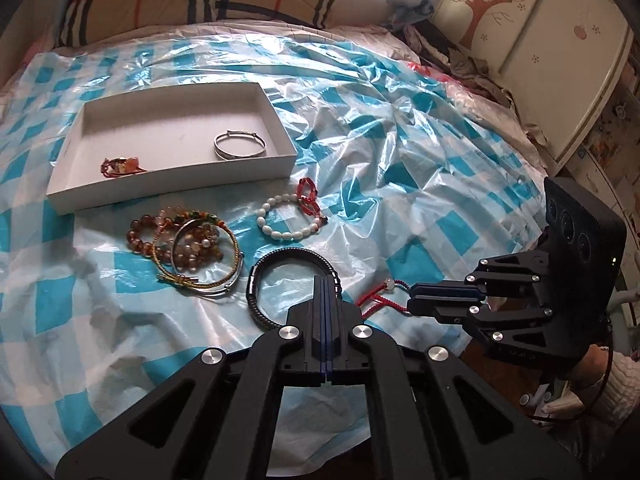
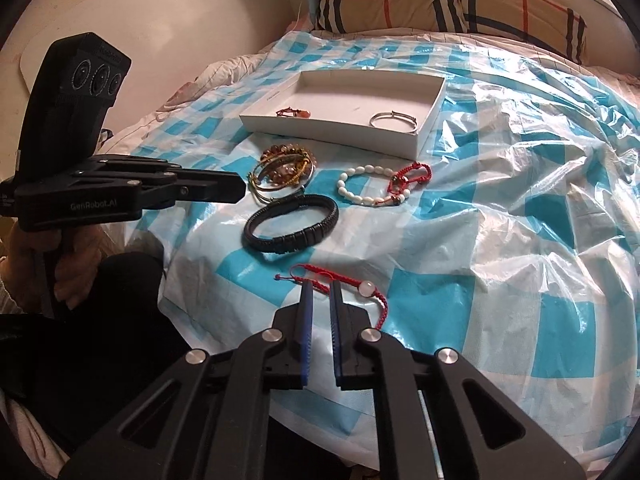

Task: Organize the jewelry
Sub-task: 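Grasp the black braided bracelet with left tool while right tool grasps red string bracelet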

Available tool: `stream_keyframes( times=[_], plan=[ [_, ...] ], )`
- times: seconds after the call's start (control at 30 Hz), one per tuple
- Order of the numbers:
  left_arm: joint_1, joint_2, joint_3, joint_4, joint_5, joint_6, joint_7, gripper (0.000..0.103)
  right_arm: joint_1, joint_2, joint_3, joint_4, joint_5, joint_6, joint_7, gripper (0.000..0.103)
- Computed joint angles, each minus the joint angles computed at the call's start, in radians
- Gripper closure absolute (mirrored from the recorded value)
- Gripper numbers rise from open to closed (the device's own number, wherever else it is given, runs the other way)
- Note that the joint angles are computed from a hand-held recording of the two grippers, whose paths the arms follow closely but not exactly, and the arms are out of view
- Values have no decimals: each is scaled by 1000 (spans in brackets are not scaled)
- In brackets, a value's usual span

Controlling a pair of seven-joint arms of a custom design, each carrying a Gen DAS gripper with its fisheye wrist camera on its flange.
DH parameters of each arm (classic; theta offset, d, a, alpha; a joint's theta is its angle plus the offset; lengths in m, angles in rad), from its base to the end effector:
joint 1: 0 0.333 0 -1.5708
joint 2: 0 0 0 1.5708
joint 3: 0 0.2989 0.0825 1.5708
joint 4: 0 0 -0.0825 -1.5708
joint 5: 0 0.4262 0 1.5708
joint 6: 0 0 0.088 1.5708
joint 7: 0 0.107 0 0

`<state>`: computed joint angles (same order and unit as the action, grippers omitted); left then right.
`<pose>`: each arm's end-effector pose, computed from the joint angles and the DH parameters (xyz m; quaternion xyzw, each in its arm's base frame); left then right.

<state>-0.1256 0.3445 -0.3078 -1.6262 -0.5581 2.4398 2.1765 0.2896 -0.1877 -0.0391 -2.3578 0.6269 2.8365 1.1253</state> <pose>0.6709 -0.2844 0.4516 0.4161 -0.8393 0.3499 0.0014 0.5439 0.1075 0.4316 -0.7086 0.6056 -0.1208 0.3414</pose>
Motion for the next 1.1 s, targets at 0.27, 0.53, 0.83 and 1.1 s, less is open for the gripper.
stream_keyframes(
  times=[0.27, 0.53, 0.83, 1.1],
  plan=[
    [-52, 60, 11, 63, 148, -43, 47, 88, -10, 28, 5, 16, -82, 26, 61, 16],
    [-111, 116, 37, 121, 351, -107, -51, 94, -51, 98, 28, 65, -63, -66, 41, 85],
    [13, -6, -24, -12, 37, 25, 10, 95, 8, 11, 8, 23, 89, 18, -43, 94],
    [26, -70, -14, -74, -133, 154, 65, 95, 66, 18, -15, 89, 247, 74, -175, 94]
  ],
)
